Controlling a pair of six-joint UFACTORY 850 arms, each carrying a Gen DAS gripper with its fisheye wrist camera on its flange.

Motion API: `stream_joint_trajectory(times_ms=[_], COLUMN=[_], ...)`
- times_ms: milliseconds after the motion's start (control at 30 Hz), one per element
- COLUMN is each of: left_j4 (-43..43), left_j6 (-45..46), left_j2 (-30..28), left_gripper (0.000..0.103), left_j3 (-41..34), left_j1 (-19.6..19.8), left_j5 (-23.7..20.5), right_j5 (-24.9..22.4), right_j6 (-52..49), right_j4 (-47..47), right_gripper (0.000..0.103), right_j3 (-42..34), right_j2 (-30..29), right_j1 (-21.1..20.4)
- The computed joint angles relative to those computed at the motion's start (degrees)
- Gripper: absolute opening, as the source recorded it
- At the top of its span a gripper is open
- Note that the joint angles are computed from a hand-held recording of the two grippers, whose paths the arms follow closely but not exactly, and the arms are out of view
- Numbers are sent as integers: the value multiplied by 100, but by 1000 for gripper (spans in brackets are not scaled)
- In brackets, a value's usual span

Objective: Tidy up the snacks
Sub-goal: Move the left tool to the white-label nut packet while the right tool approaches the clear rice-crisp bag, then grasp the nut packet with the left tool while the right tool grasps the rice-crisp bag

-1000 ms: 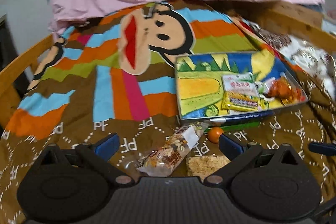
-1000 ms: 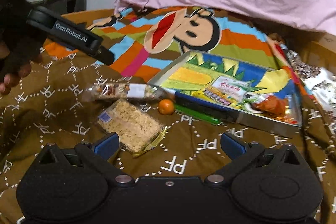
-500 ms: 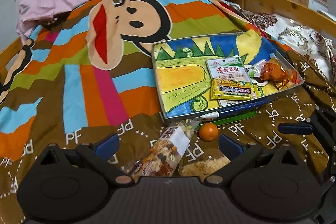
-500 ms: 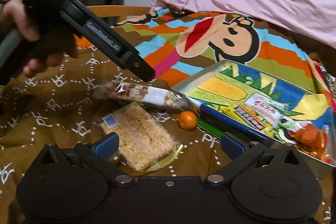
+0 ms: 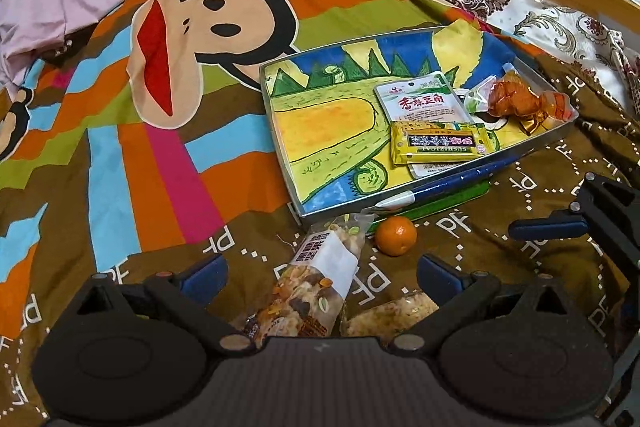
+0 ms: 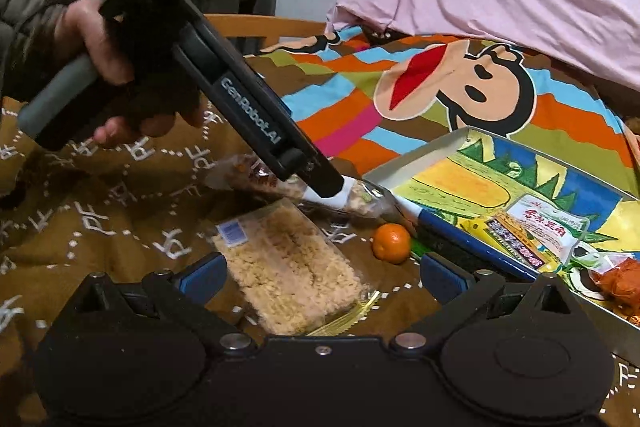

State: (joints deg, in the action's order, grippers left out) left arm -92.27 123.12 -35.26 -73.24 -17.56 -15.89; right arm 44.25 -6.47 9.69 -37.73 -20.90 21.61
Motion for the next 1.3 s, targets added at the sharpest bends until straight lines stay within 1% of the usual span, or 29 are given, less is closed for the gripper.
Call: stream_joint_trajectory(times_ms=[100, 233, 333, 400, 433, 467, 567, 633, 700, 800, 867, 900, 933, 967, 1033, 1067, 1133, 1167, 1267, 1300], left_j4=[195, 277, 831, 1527, 1979, 2232, 3273, 3677, 3984, 4584, 4774, 4807, 4789, 4754, 5048, 5157, 5226, 5200, 5350, 5303], left_j6=[-217, -206, -750, -1391, -1797, -2034, -3118, -3545, -3902, -4616, -4816, -4857, -4869, -4906, -5374, -5567, -5730, -5764, -6123, -6097], left_j2=[-63, -135, -234, -336, -404, -455, -679, -826, -959, -1157, -1229, -1242, -1242, -1235, -1250, -1208, -1145, -1110, -1006, -959], left_gripper=[103, 103, 103, 103, 102, 102, 103, 103, 103, 102, 102, 101, 98, 92, 82, 78, 71, 68, 64, 61], left_j3=[-61, -145, -301, -464, -575, -651, -999, -1213, -1390, -1680, -1786, -1807, -1807, -1798, -1834, -1766, -1675, -1631, -1497, -1423], left_j1=[15, 27, 64, 91, 109, 119, 153, 171, 165, 150, 158, 163, 174, 193, 186, 168, 158, 163, 123, 107], left_j5=[-14, 38, -58, -181, -291, -365, -698, -892, -986, -1171, -1304, -1340, -1375, -1408, -1409, -1243, -1058, -1022, -902, -850], right_j5=[-12, -103, -139, -153, -169, -186, -243, -372, -407, -382, -351, -334, -320, -321, -346, -369, -420, -450, -552, -604], right_j6=[97, 301, 501, 697, 790, 879, 1171, 1490, 1786, 1868, 1859, 1854, 1858, 1882, 1922, 1902, 1819, 1814, 1752, 1681], right_j4=[-157, -581, -894, -1132, -1251, -1369, -1714, -2035, -2313, -2394, -2419, -2434, -2451, -2483, -2527, -2500, -2393, -2331, -2046, -1892], right_gripper=[102, 102, 102, 102, 102, 102, 102, 102, 102, 102, 102, 100, 99, 97, 95, 95, 93, 92, 91, 91], right_j3=[-101, -264, -374, -449, -492, -538, -639, -735, -770, -763, -741, -732, -725, -726, -726, -719, -685, -666, -608, -585], right_j2=[-113, -289, -396, -470, -512, -553, -640, -691, -728, -739, -737, -735, -732, -729, -713, -699, -658, -635, -559, -524], right_j1=[-69, -154, -204, -252, -279, -312, -396, -476, -543, -558, -551, -552, -556, -563, -569, -559, -525, -505, -402, -353])
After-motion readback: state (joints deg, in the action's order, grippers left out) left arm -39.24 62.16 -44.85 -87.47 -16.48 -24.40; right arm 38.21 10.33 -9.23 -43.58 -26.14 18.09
